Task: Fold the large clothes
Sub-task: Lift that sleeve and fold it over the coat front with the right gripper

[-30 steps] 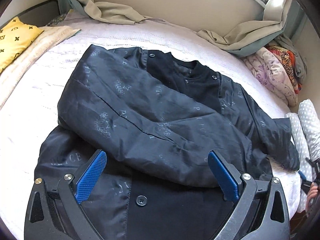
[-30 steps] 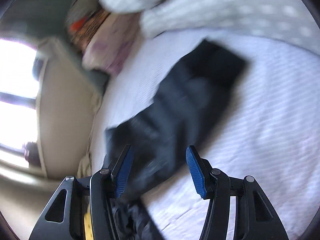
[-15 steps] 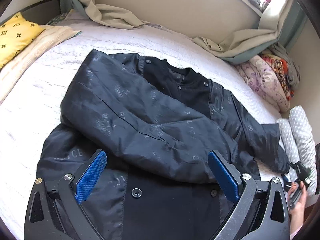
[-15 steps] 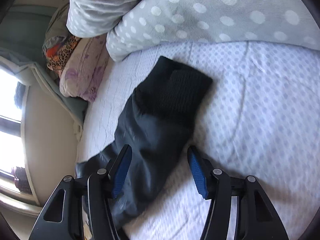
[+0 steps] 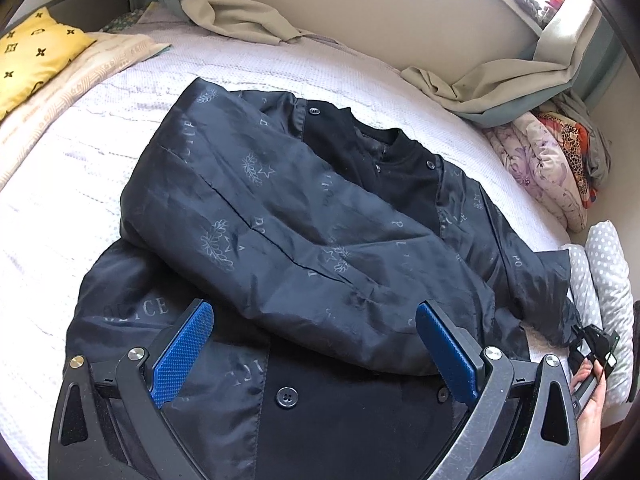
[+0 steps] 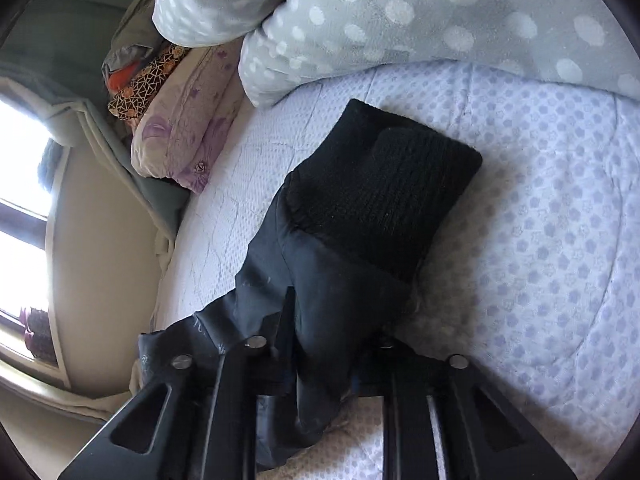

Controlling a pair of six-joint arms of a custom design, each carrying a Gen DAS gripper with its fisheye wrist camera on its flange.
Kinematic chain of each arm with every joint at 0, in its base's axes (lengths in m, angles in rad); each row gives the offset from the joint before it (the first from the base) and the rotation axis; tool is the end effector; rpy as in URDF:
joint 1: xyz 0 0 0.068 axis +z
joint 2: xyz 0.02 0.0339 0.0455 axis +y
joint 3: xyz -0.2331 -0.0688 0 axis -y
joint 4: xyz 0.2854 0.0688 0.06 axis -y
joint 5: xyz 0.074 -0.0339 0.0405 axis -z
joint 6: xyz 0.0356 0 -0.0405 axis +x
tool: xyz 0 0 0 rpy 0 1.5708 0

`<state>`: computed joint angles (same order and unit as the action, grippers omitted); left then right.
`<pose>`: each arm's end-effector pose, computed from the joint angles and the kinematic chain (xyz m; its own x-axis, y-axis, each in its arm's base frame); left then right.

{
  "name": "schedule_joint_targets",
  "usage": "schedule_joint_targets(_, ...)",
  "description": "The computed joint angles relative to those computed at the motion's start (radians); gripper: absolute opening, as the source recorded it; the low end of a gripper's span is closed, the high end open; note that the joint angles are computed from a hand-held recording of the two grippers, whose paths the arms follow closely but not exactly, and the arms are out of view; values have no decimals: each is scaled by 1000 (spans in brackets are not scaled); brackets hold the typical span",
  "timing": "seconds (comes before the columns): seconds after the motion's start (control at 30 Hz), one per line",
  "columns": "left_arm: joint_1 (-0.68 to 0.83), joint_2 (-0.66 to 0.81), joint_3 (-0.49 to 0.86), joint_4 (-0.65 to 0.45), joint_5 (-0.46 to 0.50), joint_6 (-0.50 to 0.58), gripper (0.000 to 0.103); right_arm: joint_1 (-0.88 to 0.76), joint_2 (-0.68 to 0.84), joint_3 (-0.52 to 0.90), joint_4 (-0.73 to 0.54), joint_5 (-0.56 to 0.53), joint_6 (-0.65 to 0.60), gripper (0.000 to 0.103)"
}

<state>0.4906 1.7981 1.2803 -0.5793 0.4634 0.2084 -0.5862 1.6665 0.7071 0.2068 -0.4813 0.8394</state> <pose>0.3590 0.1737 0.1573 -0.8179 -0.2271 -0.5286 -0.0740 0.9527 -0.2948 0.2859 -0.1701 0.0741 -0.2249 0.9412 -0.2520 0.5633 0.3366 0.7546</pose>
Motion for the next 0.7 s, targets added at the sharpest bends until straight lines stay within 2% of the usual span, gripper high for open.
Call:
schedule_joint_targets(0.13, 13, -12, 9, -4, 20, -6, 103, 33, -131, -28, -32, 50, -44, 9)
schedule_joint_targets(0.37, 41, -50, 21, -5, 63, -27, 103, 161, -446, -54, -136, 196, -140, 9)
schedule_joint_targets(0.57, 73, -93, 22, 0, 98, -42, 103, 429, -633, 27, -253, 458, -285, 9)
schedule_joint_targets(0.7, 99, -102, 38, 1, 114, -54, 103, 664, -625, 141, -288, 649, -411, 9)
